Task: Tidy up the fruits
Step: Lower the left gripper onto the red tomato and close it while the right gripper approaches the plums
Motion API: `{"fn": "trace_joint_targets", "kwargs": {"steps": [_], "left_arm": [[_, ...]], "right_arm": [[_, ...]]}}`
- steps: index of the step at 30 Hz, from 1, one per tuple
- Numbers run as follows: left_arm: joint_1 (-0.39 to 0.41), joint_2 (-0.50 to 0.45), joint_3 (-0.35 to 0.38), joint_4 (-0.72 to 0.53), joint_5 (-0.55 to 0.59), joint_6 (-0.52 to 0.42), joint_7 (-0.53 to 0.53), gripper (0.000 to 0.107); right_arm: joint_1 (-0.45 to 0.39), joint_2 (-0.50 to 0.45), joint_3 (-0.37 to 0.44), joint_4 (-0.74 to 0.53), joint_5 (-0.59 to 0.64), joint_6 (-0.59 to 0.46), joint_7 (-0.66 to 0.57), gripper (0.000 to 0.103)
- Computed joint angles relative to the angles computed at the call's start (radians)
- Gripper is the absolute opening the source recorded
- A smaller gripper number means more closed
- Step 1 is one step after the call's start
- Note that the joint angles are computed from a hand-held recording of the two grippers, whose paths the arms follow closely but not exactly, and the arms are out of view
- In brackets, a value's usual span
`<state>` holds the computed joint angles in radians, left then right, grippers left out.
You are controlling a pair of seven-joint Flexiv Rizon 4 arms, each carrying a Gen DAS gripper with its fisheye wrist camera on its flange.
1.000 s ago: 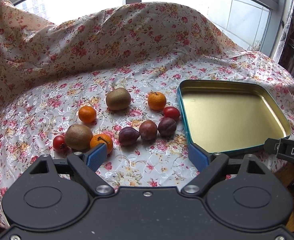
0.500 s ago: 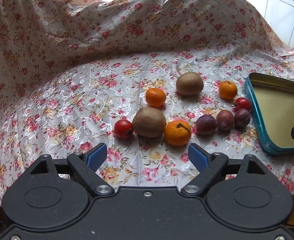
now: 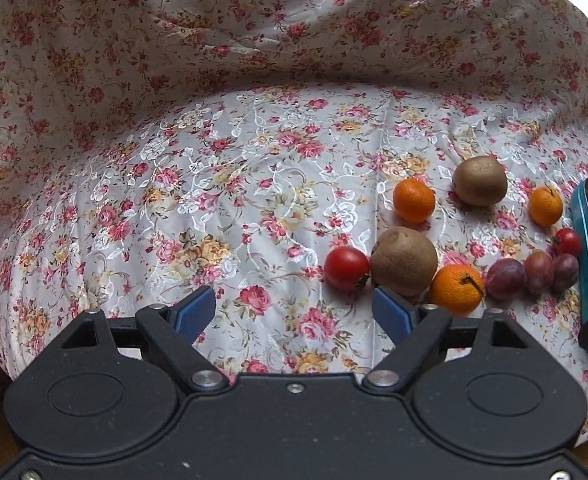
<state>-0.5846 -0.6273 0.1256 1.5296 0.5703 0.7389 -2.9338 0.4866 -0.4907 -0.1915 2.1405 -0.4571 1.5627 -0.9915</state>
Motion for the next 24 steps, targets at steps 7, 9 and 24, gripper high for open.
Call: {"fn": "trace_joint_targets", "kwargs": {"steps": [7,9,24], "left_arm": [[0.084,-0.045,-0.005,-0.03,-0.103,0.105,0.051,0.085],[0.095,-0.064,0.0,-0.047,-0.119,0.123,0.075,0.085],[0.169,-0.097,0.004,0.032,-0.308,0.222,0.193,0.085]], "right_arm": [[-0.243,-0.068,0.334,-0.174,0.167,-0.109,-0.118,0.045],[-0.235,-0.088,0.335,-0.21,0.173,-0.127,-0.141,0.045],[-0.231,-0.246,0.372,-0.499,0.237,-0.319,-0.228,0.04]]}}
